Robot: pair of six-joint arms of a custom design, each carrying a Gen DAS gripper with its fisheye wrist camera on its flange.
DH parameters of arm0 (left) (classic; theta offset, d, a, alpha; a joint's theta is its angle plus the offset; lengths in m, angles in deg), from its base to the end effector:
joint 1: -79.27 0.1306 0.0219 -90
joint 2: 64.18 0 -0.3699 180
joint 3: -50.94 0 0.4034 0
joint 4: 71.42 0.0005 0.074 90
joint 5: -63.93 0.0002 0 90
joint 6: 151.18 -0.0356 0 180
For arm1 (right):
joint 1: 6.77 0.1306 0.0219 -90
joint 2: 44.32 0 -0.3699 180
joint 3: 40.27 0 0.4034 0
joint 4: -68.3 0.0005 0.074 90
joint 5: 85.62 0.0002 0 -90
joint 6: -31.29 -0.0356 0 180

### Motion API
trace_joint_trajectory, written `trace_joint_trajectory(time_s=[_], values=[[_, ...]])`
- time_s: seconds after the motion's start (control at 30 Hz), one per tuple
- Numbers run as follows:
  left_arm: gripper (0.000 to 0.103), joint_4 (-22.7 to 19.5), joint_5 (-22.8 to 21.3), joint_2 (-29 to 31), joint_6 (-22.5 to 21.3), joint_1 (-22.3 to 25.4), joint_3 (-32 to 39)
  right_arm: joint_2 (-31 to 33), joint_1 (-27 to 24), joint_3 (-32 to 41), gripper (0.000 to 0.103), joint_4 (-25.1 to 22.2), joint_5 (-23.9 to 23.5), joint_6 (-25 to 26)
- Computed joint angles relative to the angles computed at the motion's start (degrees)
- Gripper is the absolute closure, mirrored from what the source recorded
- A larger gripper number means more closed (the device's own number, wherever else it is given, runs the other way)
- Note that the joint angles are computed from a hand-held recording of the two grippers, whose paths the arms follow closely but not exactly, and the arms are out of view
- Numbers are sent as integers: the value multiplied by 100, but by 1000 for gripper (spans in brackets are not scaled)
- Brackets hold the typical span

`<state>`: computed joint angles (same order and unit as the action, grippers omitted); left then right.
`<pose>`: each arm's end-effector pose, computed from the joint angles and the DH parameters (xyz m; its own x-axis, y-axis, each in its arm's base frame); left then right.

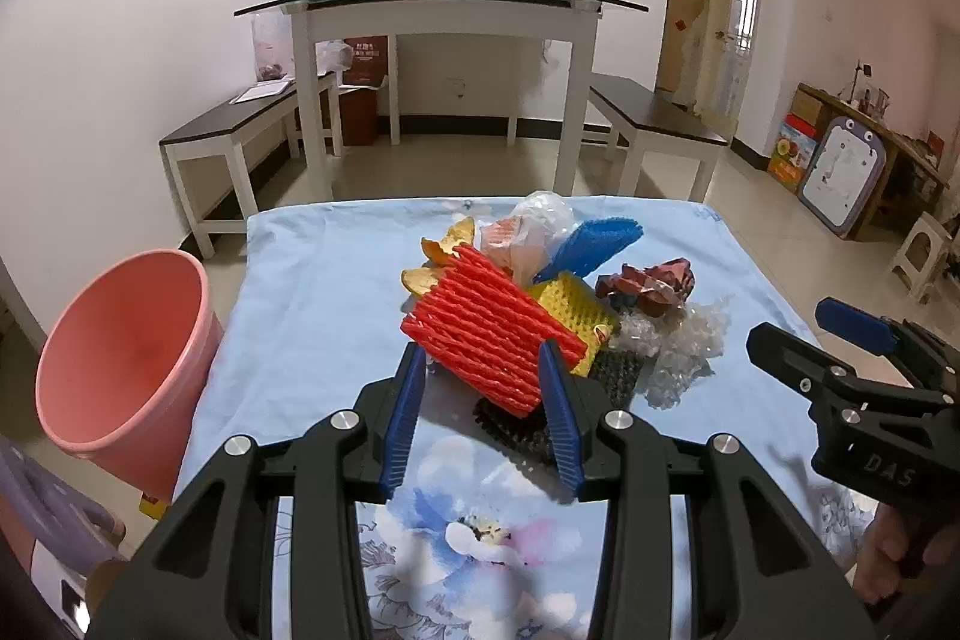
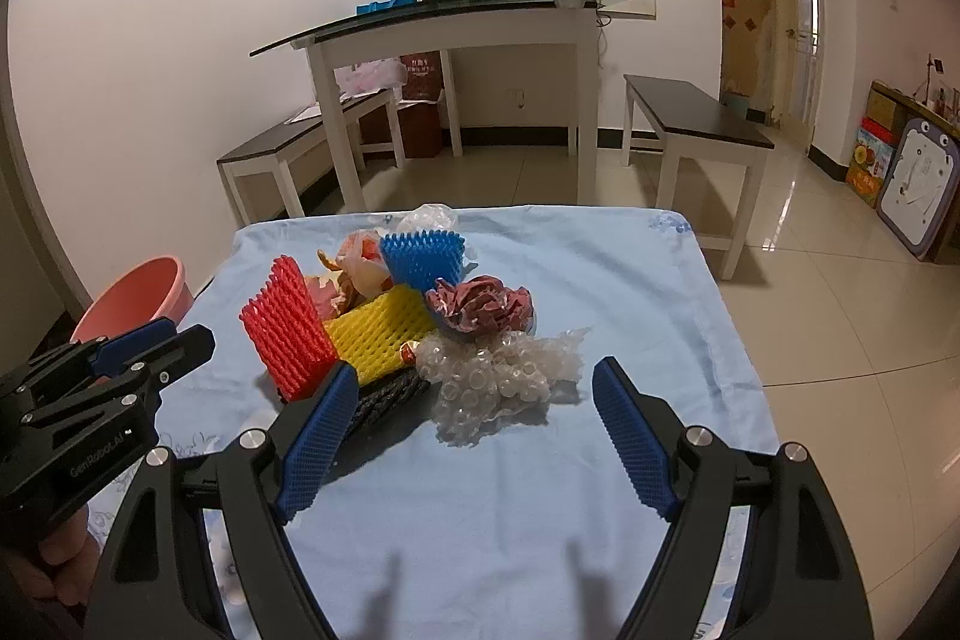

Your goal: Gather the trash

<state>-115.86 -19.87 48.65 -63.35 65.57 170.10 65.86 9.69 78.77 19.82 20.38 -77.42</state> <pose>0.6327 -0.1587 0.4483 -0.5871 0.1819 -0.7888 0.3405 0.9395 -0.0368 0.6084 0.1690 0.4708 -0.6013 0.1439 -0.7860 0.1311 0.9881 0.0806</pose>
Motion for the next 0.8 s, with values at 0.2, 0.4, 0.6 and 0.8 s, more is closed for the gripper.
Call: trace_joint_trajectory(time_s=[0.2, 0.4, 0.6, 0.8], values=[[63, -28, -11, 7, 18, 3, 31, 8, -1, 13, 24, 2, -2, -3], [63, -18, -6, 5, 9, 7, 25, -13, -15, -10, 25, -11, -27, -15], [63, -19, -5, 5, 7, 9, 28, -14, -17, -19, 26, 1, -33, -15], [63, -18, -22, 13, -2, 10, 39, -24, -15, -45, 27, 9, -26, -20]])
